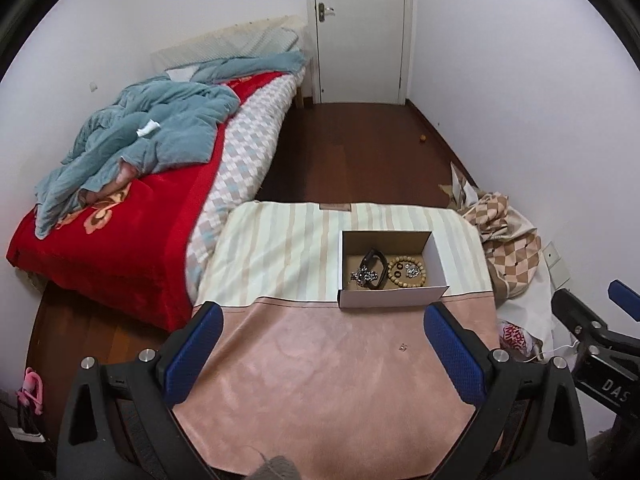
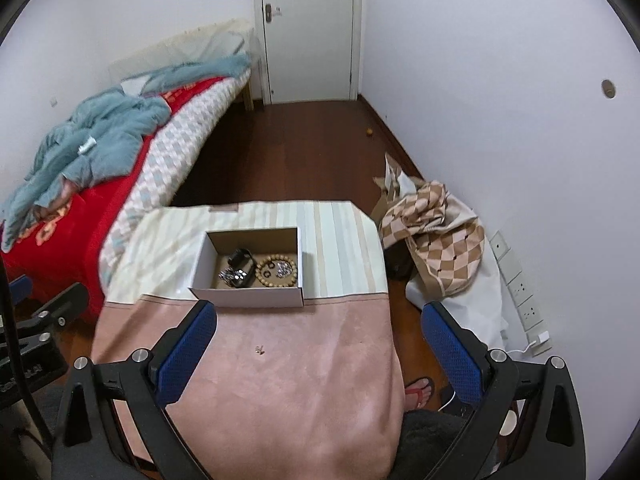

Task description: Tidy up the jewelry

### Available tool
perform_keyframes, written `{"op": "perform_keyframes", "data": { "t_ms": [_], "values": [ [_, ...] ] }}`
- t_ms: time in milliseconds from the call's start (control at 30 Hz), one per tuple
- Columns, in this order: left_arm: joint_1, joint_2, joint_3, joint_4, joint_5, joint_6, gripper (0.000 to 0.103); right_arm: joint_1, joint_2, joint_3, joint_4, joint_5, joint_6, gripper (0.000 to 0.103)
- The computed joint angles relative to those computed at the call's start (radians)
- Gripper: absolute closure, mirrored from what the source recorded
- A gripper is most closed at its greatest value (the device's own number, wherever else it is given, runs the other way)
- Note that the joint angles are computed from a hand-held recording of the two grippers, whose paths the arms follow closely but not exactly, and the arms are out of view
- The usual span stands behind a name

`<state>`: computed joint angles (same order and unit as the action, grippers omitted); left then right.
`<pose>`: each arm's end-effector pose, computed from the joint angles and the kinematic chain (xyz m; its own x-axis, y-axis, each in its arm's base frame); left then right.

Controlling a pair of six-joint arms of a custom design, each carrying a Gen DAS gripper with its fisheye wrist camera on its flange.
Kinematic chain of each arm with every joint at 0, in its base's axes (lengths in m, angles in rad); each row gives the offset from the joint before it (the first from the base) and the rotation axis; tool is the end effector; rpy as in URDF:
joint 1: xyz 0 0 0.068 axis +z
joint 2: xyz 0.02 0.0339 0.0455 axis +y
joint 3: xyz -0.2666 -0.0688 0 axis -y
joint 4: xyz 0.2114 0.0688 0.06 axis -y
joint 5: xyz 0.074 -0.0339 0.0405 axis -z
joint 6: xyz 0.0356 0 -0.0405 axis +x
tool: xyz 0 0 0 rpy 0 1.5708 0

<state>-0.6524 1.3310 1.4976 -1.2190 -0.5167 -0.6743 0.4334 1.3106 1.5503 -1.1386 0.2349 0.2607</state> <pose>0.1753 -0.1118 0.3755 -0.7473 -0.1122 -0.6550 -0.1706 0.9850 0.0258 0.1942 0.0807 0.3946 -0.7577 -0.0744 -0.6484 -0.0845 0.9963 -0.0156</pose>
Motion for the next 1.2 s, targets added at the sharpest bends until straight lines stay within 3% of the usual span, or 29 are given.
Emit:
{"op": "perform_keyframes", "data": {
  "t_ms": [300, 567, 833, 1200],
  "values": [
    [-0.156, -0.003, 0.191, -0.225, -0.1, -0.126, 0.0, 0.152, -0.048, 0.278, -0.253, 0.143, 0.075, 0.0],
    [-0.218, 0.015, 0.282, -0.315, -0.116, -0.179, 0.0, 0.262, -0.012, 0.449, -0.401, 0.221, 0.141, 0.0],
    [-0.173, 0.031, 0.28, -0.291, -0.08, -0.154, 0.0, 0.241, 0.02, 0.475, -0.407, 0.203, 0.131, 0.0],
    [-0.027, 0.074, 0.245, -0.184, -0.01, -0.04, 0.0, 0.12, 0.096, 0.443, -0.304, 0.145, 0.052, 0.0]
  ]
}}
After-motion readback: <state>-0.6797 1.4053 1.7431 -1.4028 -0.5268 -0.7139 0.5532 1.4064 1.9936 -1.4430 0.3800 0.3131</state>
